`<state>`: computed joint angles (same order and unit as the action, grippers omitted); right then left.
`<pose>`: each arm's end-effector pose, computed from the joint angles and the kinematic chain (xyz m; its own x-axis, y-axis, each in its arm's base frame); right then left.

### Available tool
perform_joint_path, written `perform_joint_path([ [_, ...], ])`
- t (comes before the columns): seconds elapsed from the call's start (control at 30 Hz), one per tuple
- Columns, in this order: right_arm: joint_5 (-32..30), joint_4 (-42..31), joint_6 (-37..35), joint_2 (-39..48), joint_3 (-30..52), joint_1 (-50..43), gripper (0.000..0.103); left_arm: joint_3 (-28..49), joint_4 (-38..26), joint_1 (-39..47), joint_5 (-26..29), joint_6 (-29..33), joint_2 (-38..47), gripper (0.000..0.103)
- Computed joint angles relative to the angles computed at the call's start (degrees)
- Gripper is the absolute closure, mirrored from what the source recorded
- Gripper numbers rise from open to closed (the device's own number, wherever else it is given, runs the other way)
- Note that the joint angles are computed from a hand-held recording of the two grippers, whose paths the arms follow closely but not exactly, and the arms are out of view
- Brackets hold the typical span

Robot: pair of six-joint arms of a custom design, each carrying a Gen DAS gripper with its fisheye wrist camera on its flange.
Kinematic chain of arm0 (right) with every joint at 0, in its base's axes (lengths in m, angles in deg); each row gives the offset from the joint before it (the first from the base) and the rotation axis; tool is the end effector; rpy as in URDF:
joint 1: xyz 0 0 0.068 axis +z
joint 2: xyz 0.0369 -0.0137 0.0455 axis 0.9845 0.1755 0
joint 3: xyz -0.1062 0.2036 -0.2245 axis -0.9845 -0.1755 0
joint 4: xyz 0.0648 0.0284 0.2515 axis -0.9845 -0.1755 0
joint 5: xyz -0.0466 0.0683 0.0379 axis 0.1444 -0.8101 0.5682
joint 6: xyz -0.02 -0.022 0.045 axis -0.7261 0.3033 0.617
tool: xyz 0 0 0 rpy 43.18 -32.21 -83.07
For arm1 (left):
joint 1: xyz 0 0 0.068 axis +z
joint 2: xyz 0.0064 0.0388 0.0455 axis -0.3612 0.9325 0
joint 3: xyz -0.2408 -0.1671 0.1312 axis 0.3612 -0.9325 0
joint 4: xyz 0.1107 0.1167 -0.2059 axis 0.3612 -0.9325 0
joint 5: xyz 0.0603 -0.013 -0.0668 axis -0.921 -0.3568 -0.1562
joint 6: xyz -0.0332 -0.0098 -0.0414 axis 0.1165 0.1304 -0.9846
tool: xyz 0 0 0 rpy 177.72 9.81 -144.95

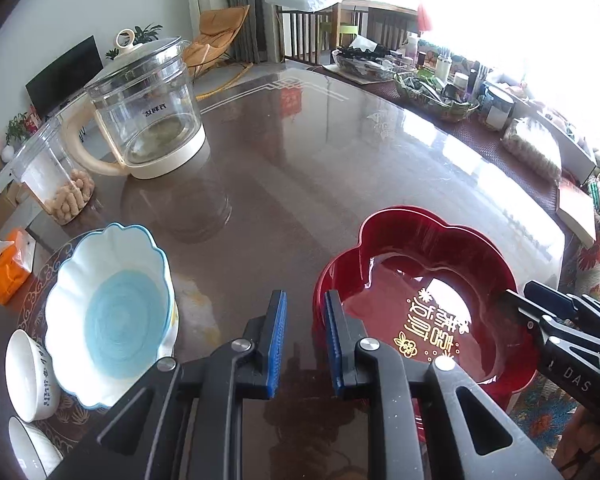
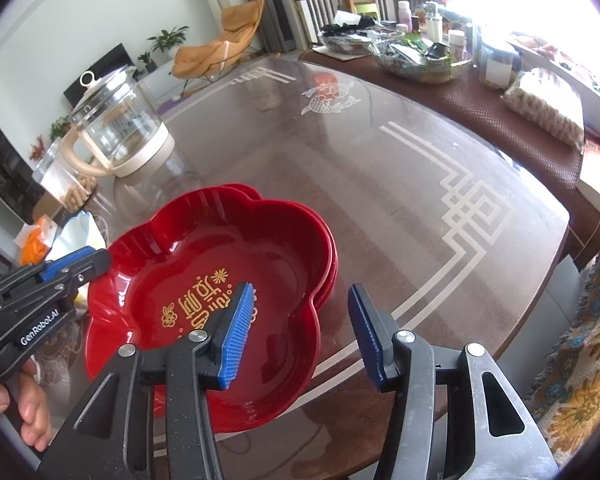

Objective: Organize plates and bowls
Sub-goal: 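Open the right tool and pull it back from the stack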

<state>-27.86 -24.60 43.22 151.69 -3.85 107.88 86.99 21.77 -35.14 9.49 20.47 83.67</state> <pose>0.2575 0.1274 0.1034 -0.7768 0.2894 -0.5594 0.2033 0.9558 0.2122 0.3266 -0.0844 0.1232 -0.7644 0.3109 -0.5648 0.3798 0.9251 -0.0048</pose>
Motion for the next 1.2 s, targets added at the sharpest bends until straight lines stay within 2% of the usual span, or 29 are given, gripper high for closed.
perform_joint_path([
  [0.13, 6.18, -2.89, 1.26, -1.76, 0.08, 3.04, 0.049, -3.33, 1.39, 1.15, -1.45, 1.16, -3.72, 0.084],
  [0.2, 8.04, -4.09, 3.35, -3.17, -0.42, 3.86, 0.049, -4.84, 0.74, 3.05, 0.6, 1.66, -5.57, 0.084],
  [0.33, 5.55, -3.49, 5.13, -6.47, -2.55, 5.63, 0.048, -7.27, -0.19, 5.69, 4.46, 2.37, -7.45, 0.084],
  [0.5, 10.37, -6.51, 3.68, -2.54, 0.64, 10.8, 0.045, -8.53, 0.51, 4.83, 3.94, 2.13, -6.1, 0.084],
  [0.6, 7.63, -4.71, 5.66, -2.96, -0.92, 10.11, 0.045, -11.72, 1.74, 7.02, 6.73, 2.52, -7.79, 0.084],
  [0.73, 16.8, -7.79, 8.87, -9.43, -2.44, 17.5, 0.045, -19.45, 5.55, 13.69, 12.88, 3.72, -10.57, 0.084],
  [0.83, 23.31, -10.69, 13.35, -12.45, -1.76, 25.9, 0.034, -22.66, 2.15, 20.79, 19.68, 10.13, -9.16, 0.084],
  [0.87, 25.31, -11.48, 15.22, -12.21, -0.97, 28.77, 0.033, -23.26, 0.24, 22.99, 21.13, 12.86, -8.37, 0.084],
  [0.93, 27.42, -11.96, 17.99, -10.28, 0.99, 33.5, 0.033, -24.8, -2.21, 27.72, 21.77, 18.01, -7.38, 0.084],
  [1.03, 29.5, -10.27, 20.63, -4.57, 4.53, 38.83, 0.033, -28.98, -0.38, 35.83, 20.93, 25.15, -9.89, 0.083],
  [1.07, 29.52, -9.6, 20.59, -2.51, 5.72, 39.92, 0.033, -29.93, -0.07, 39.06, 21.18, 27.32, -11.08, 0.076],
  [1.1, 29.1, -9.52, 20.44, -0.36, 7.32, 40.68, 0.033, -30.08, -0.72, 42.91, 22.09, 29.56, -11.81, 0.056],
  [1.13, 28.31, -9.3, 20.11, 1.56, 8.78, 41.19, 0.033, -29.98, -1.77, 46.9, 23.31, 31.45, -12.57, 0.043],
  [1.17, 27.46, -8.97, 19.8, 3.31, 10.11, 41.65, 0.033, -29.71, -2.28, 51.02, 24.74, 32.77, -13.19, 0.022],
  [1.2, 26.86, -8.85, 19.67, 4.74, 11.32, 42.05, 0.033, -29.83, -1.79, 55.07, 25.99, 33.7, -13.96, 0.018],
])
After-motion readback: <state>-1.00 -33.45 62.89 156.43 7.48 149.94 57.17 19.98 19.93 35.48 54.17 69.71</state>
